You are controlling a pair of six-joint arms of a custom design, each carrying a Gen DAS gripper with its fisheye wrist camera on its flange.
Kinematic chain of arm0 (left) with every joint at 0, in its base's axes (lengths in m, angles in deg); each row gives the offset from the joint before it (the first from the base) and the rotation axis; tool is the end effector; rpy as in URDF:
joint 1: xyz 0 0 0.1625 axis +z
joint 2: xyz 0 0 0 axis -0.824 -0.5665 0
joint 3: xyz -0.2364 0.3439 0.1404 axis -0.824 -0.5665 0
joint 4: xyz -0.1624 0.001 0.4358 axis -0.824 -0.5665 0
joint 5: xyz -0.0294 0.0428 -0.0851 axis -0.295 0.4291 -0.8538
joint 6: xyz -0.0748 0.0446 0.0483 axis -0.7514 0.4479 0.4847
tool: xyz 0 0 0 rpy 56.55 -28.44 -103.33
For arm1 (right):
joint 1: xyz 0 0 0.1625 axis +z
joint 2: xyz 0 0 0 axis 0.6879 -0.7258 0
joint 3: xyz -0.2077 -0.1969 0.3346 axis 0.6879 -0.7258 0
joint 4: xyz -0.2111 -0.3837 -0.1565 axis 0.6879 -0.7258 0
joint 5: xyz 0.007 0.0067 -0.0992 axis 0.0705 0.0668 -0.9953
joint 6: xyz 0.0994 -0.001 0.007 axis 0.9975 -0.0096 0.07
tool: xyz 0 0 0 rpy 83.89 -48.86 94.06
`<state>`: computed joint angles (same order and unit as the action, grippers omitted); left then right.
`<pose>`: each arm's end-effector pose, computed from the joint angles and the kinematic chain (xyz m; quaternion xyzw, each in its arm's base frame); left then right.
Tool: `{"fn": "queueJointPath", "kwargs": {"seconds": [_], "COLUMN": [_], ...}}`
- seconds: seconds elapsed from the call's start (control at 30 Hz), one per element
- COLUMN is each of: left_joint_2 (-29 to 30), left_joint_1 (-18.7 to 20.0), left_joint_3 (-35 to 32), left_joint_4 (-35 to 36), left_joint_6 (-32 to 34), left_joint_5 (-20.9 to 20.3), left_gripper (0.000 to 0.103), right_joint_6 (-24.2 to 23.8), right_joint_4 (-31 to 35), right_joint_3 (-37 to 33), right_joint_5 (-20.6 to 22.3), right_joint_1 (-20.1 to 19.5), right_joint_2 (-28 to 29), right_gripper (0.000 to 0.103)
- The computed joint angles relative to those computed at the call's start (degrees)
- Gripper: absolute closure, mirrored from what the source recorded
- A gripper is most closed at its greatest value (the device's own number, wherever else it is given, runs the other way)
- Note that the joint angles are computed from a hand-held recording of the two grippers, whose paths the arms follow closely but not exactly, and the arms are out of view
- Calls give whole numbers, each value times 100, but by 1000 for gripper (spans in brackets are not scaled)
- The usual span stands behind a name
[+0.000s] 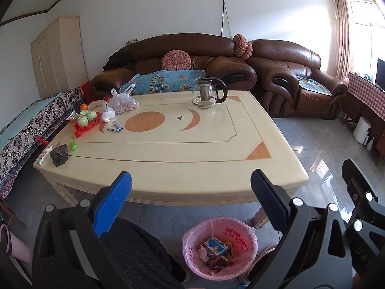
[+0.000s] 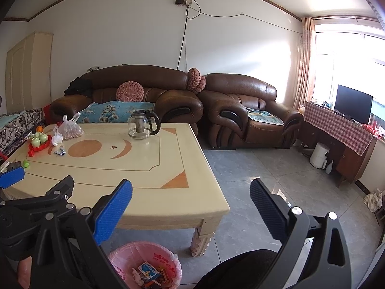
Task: Collect trash
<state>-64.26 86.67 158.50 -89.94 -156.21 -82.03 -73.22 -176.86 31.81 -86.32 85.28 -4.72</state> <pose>-0.3149 -0.4594 0.3753 -0.0019 0.7437 -0.4885 0.4564 0.4745 -0.4857 0.2280 0.3193 -0.7835 0.4528 0.2813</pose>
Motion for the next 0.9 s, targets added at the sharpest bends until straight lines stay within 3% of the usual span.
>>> {"fn": "queueJointPath", "kwargs": {"seconds": [0.9], "left_joint_2": [32], "left_joint_1": [-67], "left_joint_3": [-132], "left_joint_4": [543], "left_joint_6": [-485], "left_joint_5": [-48], "left_gripper": [6], "right_joint_6": [-69], "right_joint_4": [-85], "right_joint_3": [-69], "right_joint_5": [4], "right_joint_1": [50], "right_joint_2": [53], "right_gripper": [7]}}
